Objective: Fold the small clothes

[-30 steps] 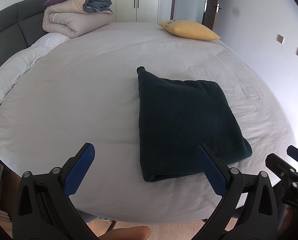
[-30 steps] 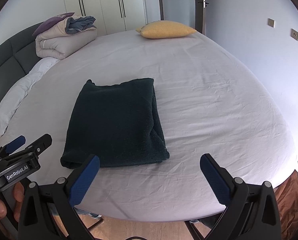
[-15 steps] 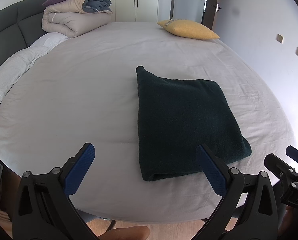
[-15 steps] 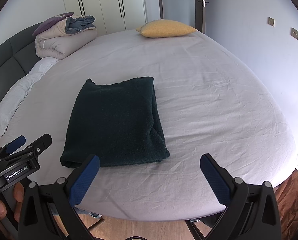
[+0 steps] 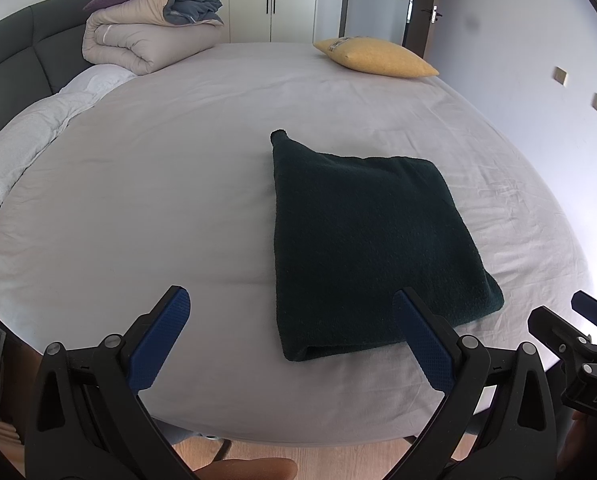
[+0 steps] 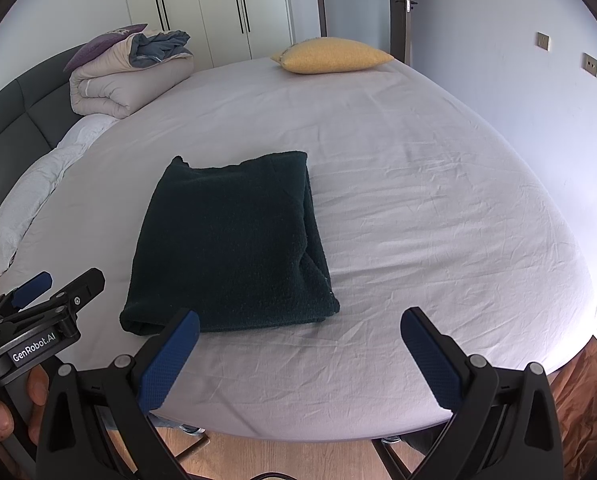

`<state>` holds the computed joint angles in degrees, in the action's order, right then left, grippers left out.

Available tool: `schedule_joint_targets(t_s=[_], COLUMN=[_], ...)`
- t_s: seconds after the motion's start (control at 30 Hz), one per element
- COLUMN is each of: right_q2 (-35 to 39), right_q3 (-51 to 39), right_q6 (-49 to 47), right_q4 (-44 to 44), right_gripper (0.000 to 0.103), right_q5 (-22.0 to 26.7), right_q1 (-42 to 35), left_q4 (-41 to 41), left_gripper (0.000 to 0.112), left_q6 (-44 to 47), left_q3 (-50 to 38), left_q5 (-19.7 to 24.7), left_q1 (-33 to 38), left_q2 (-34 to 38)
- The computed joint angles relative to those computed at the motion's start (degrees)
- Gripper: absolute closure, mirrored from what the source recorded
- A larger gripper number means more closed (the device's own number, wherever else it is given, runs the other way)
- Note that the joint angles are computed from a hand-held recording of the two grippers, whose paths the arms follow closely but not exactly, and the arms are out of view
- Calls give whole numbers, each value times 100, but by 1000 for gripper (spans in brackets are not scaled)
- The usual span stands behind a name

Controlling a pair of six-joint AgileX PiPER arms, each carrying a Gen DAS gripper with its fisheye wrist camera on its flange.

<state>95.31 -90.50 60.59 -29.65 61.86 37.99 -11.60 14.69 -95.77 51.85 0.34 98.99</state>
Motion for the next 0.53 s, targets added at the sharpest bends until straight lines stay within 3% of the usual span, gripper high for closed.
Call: schedule_joint_targets(t_s=[0.53], right_q2=[14], right_q3=[53], right_q6=[120], right_q4=[-19], right_gripper=[0], right_q5=[-30], right_q1=[63], left_q4=[-14], left_gripper=[9], left_q6=[94], left_q3=[54], left_q5=[-36], left_q1=[-12], left_q2=[26])
